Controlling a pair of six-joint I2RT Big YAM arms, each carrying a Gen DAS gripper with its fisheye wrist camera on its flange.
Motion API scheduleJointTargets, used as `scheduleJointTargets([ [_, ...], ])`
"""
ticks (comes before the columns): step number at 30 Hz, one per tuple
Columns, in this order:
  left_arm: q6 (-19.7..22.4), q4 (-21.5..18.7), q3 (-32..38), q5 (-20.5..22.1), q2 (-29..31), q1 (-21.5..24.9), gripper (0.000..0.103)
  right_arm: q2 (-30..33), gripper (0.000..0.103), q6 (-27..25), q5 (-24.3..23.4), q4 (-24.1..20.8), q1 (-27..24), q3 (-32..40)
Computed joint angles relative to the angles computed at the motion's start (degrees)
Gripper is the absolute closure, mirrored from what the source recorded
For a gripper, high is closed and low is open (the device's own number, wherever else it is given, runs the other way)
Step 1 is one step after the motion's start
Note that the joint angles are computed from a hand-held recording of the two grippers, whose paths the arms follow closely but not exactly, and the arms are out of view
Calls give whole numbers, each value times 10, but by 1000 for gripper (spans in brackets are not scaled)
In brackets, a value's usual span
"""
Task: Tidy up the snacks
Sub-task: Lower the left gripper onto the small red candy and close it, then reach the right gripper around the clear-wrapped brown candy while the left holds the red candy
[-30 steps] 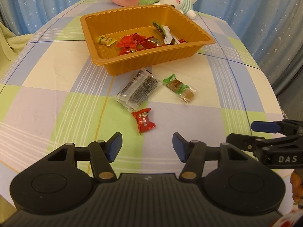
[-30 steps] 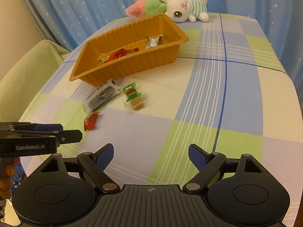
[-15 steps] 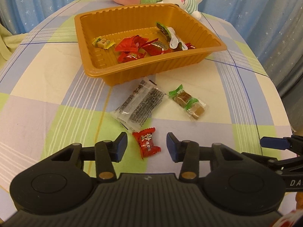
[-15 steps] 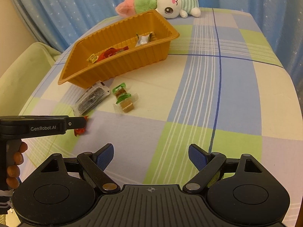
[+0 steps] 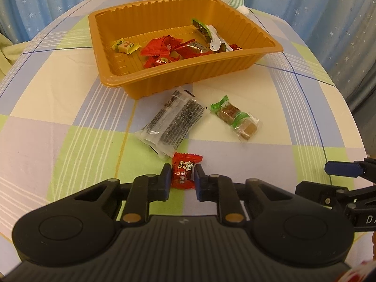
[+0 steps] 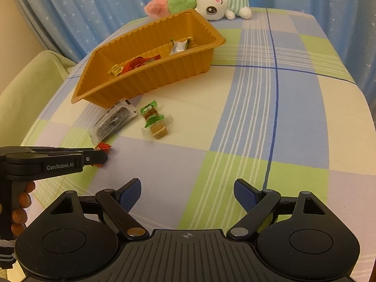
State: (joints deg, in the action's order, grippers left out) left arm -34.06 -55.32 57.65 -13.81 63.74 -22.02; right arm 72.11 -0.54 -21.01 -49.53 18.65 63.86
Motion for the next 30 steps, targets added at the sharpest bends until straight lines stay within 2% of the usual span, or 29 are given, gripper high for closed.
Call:
scheduleJointTargets([
  [12,4,-7,-4,-14,-18,-8,87,0,17,-3,-4,7,3,-1],
  [20,-10,-24,-12,-22,-56,-9,87,8,17,-14,-15,34,9,-1],
  [28,-33,-56,-23,-41,-93,8,87,28,18,-72,-20,96,29,-3],
  [30,-38,-64,-26,-45,-102,15,87,38,23,-93,-20,107,35,1],
])
